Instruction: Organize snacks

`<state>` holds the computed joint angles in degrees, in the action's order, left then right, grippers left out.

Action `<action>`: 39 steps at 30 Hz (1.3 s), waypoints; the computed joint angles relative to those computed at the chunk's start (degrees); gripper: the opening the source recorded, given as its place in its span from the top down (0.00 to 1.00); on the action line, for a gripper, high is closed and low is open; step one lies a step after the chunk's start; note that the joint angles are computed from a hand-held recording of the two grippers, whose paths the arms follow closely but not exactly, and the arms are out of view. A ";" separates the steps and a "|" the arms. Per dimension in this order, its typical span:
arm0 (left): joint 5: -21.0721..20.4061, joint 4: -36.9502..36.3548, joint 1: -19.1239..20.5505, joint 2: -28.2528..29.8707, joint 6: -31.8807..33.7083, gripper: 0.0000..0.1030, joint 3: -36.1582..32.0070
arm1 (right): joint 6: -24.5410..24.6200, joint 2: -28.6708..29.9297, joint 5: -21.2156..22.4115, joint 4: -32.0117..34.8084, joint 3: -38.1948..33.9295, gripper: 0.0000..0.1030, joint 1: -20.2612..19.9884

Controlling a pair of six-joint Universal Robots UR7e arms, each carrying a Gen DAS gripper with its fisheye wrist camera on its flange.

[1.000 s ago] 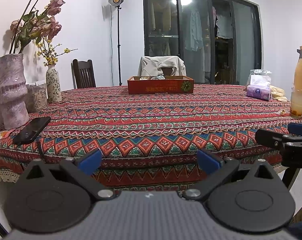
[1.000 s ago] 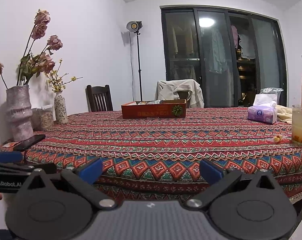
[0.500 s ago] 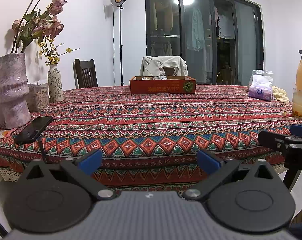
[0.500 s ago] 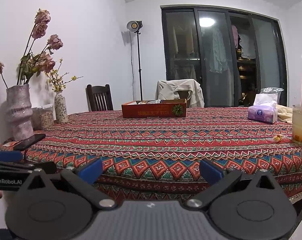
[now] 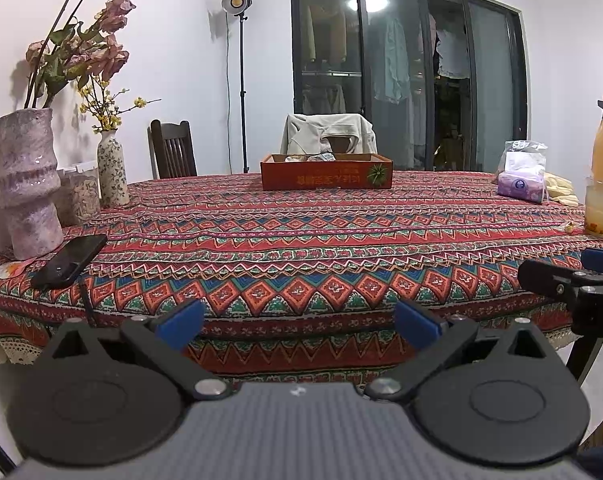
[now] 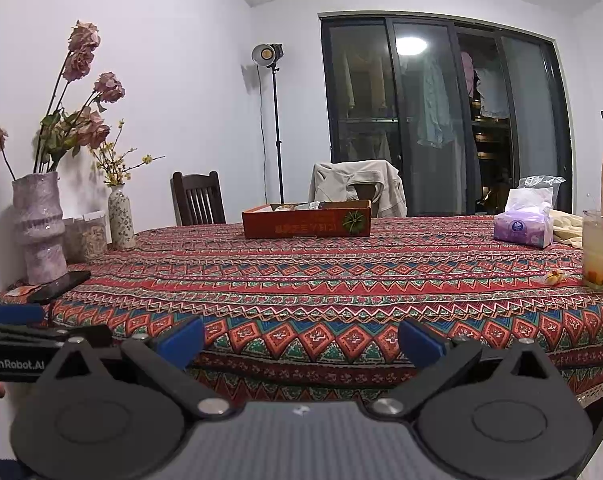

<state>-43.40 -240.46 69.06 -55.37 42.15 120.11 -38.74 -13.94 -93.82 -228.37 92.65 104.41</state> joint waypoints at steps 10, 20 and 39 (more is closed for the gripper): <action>0.10 0.05 -0.06 -0.02 0.02 0.00 -0.04 | 0.11 -0.02 0.03 -0.11 -0.02 0.00 -0.08; 0.29 -0.05 -0.26 -0.04 -0.01 0.00 -0.02 | 0.21 -0.32 0.22 0.34 0.08 0.00 -0.29; -0.34 -0.48 -0.14 0.04 0.52 0.00 0.05 | -0.24 -0.57 0.83 0.00 0.48 0.00 -0.62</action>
